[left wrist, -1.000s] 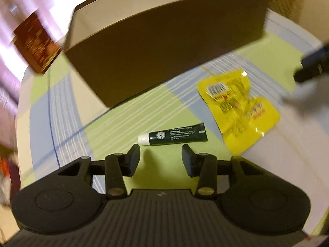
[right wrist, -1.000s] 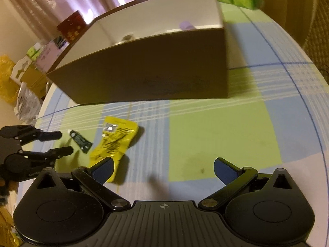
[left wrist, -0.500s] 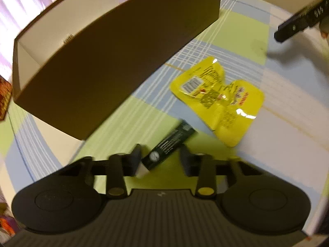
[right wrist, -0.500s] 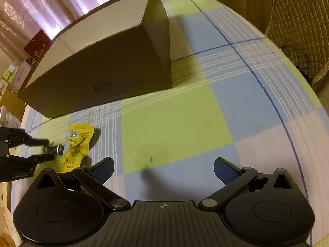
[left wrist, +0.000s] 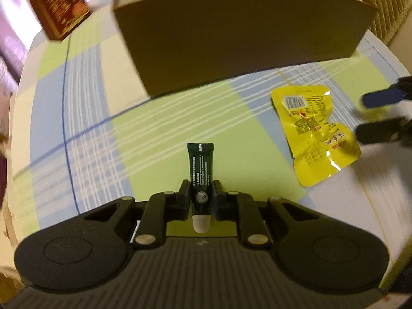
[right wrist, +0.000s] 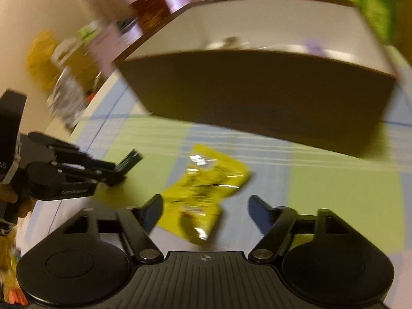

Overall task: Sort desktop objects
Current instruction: 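Grasp the dark green tube with the left tool, then grasp the yellow snack packet by its corner with the right tool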

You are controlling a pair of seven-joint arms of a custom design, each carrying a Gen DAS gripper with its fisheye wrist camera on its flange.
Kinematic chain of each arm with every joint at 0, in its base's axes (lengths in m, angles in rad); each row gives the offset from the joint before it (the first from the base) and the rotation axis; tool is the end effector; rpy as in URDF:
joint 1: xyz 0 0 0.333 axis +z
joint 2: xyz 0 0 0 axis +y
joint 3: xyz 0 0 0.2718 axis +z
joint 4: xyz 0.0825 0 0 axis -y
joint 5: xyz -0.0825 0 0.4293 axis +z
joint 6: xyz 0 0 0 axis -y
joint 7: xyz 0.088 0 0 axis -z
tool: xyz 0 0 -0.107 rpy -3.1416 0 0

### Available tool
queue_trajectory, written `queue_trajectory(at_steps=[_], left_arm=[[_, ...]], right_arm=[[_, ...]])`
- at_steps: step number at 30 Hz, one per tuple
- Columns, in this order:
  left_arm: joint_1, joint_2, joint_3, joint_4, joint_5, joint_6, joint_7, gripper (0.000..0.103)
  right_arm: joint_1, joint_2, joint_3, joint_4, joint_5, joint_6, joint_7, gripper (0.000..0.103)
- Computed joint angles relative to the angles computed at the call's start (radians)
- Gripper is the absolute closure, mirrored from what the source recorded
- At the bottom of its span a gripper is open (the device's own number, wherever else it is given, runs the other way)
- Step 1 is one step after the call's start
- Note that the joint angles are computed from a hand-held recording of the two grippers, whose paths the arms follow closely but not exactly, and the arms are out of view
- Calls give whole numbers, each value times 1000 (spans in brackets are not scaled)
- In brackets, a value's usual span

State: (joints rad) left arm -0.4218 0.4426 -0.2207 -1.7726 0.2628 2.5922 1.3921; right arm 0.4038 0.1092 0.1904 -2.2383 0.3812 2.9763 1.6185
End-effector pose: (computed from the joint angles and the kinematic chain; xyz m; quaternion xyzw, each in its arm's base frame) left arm 0.5678 -0.4179 0.2910 -0.4477 0.8717 -0.1643 0.1128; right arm 0.5169 0.3178 0.3145 -0.7287 0.6065 -0.0489 0.3143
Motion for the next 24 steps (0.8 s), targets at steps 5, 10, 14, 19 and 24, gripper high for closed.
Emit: queue_trajectory(at_steps=[5, 10, 14, 19, 24], left_arm=[[8, -54, 7, -67, -10, 11, -58, 90], [20, -79, -2, -99, -23, 14, -93, 90], [13, -77, -2, -93, -8, 5, -112, 90], [23, -67, -23, -81, -39, 4, -75, 90], [17, -54, -28, -65, -59, 12, -59, 89]], right_arm=[[53, 97, -60, 102, -229, -45, 170, 65], [68, 135, -83, 140, -380, -67, 238, 74], [41, 127, -53, 132, -386, -67, 188, 80], [15, 80, -31, 90, -321, -96, 144, 103], [-16, 26, -8, 34, -153, -115, 101, 100]])
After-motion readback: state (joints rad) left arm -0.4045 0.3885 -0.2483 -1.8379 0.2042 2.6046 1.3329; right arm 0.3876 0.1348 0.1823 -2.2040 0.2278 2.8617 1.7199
